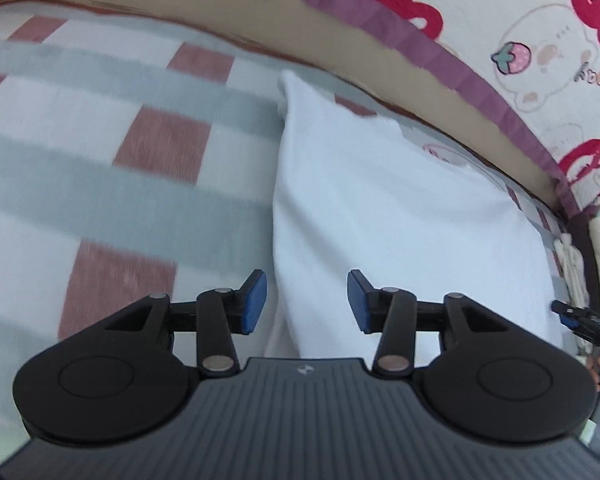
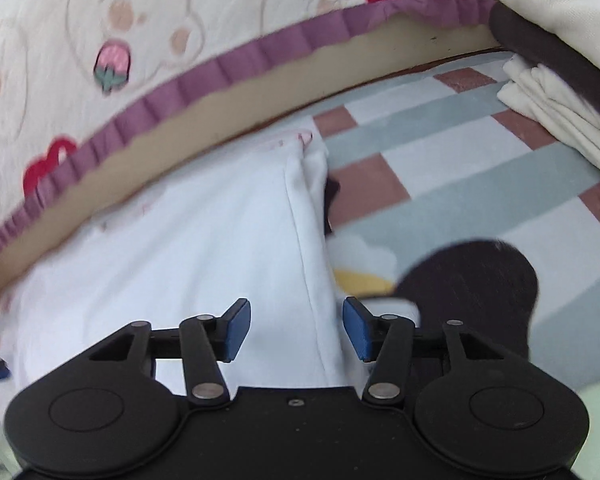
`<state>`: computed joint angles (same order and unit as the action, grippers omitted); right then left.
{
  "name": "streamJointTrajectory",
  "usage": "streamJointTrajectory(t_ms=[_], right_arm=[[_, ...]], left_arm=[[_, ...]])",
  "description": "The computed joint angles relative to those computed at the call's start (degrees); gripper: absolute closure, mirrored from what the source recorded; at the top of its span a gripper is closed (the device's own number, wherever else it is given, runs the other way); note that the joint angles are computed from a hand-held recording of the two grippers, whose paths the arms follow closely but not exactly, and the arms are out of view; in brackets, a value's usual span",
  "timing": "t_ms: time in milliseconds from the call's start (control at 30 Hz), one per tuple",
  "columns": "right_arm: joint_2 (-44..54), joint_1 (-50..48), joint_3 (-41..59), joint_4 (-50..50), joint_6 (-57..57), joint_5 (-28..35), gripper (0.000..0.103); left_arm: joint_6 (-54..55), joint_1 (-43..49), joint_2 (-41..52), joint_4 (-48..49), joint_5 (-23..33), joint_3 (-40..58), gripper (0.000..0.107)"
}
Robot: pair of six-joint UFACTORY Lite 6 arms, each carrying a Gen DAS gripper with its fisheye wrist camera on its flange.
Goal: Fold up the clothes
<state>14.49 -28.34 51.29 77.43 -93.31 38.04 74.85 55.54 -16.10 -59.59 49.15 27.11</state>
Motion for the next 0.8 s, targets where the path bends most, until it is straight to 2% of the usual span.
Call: streamJointTrajectory(t_ms=[67, 100, 167, 300, 400, 433, 467, 500, 533, 567, 600, 633, 667, 700, 767, 800], right_arm=[[-0.4, -1.1, -1.4, 1.6, -6.5, 2.3, 0.096], [-1.8, -2.0, -2.7, 3.5, -9.5, 3.1, 0.097], [-4.6, -3.7, -4.1, 4.5, -11.3, 4.4, 0.098], [-5.5, -1.5, -5.6, 3.2, -12.2, -3.8, 0.098], [-6.2, 0.3, -7.7, 6.9, -13.1, -7.3, 0.097], [-6.6, 1.0, -8.4, 8.4, -13.6, -8.7, 0.095], [-6.9, 1.8, -8.8, 9.2, -13.4, -10.0, 0.087], [-7.1, 2.1, -8.6, 8.3, -11.6, -10.6, 0.084], [-7.4, 1.6, -8.3, 6.5, -8.9, -9.8, 0.084], [-7.6, 0.6, -8.0, 4.2, -5.5, -8.1, 0.079], [-7.6, -0.3, -8.0, 2.3, -2.8, -6.6, 0.072], [-7.6, -1.0, -8.2, 0.9, -0.9, -5.4, 0.056], [-7.5, -1.7, -8.4, -0.5, 1.0, -4.2, 0.049], [-7.6, -2.2, -9.0, -0.8, 1.1, -3.6, 0.049], [-8.0, -2.0, -11.3, 1.4, -3.9, -5.0, 0.049], [-8.5, -1.9, -12.7, 3.4, -7.8, -5.8, 0.053]], left_arm=[[-1.1, 3.1, -1.7, 2.4, 3.5, -1.5, 0.063], [-1.8, 4.6, -2.4, 3.7, 5.2, -2.1, 0.063], [-2.3, 7.3, -4.6, 5.6, 8.0, -3.8, 0.063], [-1.9, 11.1, -7.9, 7.6, 12.3, -6.2, 0.062], [-1.0, 10.1, -9.4, 6.4, 11.7, -7.5, 0.059], [-0.7, 8.9, -9.5, 5.4, 10.6, -7.8, 0.059], [-0.3, 7.8, -9.4, 4.4, 9.5, -8.2, 0.056], [0.1, 6.8, -9.2, 3.3, 8.5, -8.5, 0.054], [0.4, 5.8, -8.7, 2.5, 7.7, -8.7, 0.054], [1.0, 5.1, -8.0, 1.9, 7.4, -8.8, 0.054], [1.9, 4.5, -7.2, 1.3, 7.6, -8.8, 0.057], [2.9, 3.9, -6.4, 0.6, 7.7, -8.9, 0.060], [3.7, 3.3, -6.2, 0.5, 7.8, -8.9, 0.097], [3.8, 3.0, -7.8, 1.2, 8.0, -9.2, 0.103], [3.3, 6.1, -15.3, 3.5, 10.8, -9.7, 0.103], [3.3, 9.7, -18.7, 4.5, 13.6, -9.2, 0.103]])
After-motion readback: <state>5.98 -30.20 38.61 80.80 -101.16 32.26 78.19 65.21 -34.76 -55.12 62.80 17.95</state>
